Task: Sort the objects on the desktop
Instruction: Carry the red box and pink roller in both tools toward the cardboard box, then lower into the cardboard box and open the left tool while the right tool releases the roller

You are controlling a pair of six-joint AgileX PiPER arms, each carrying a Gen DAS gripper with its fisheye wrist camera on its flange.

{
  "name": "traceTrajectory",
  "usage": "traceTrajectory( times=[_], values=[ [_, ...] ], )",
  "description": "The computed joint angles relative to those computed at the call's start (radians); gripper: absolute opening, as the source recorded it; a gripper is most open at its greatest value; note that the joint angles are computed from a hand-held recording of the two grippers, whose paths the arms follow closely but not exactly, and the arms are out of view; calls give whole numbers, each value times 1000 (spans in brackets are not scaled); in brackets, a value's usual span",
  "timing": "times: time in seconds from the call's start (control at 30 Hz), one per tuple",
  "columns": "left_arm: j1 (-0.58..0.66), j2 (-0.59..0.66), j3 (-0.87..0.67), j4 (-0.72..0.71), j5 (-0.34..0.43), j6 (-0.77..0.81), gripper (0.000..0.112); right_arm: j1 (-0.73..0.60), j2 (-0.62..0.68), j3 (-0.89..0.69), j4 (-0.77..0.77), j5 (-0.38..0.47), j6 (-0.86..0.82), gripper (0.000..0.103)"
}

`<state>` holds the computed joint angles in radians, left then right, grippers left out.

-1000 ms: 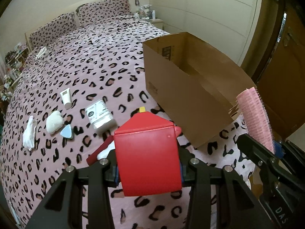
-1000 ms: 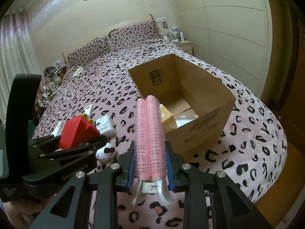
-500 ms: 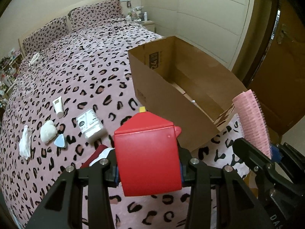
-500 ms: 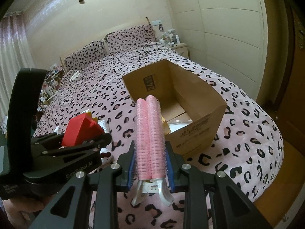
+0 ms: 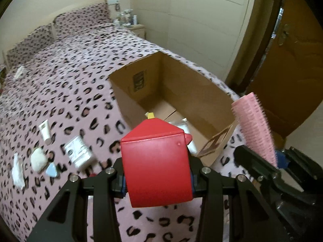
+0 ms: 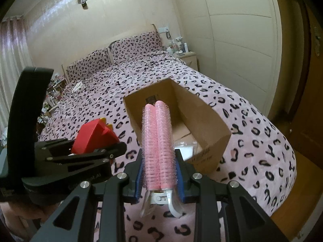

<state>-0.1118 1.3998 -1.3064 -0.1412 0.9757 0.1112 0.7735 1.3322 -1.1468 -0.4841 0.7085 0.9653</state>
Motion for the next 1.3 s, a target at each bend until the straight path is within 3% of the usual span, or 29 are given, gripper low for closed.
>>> traceTrajectory(
  times=[0.43,0.63,0.97,1.3],
  values=[
    [17,401,-503,-102,189,49,43,-202,160,-183,200,-54,-267,27],
    [15,568,-689,-106,236,11,43,-264,265,-255,290,-60,-355,27],
    [-4,624,-645,-64,179,4,43,-280,364,-286,380,-54,-427,27],
    [-25,649,-680,-53,174,14,43,-294,412,-302,423,-57,-460,27]
  ],
)
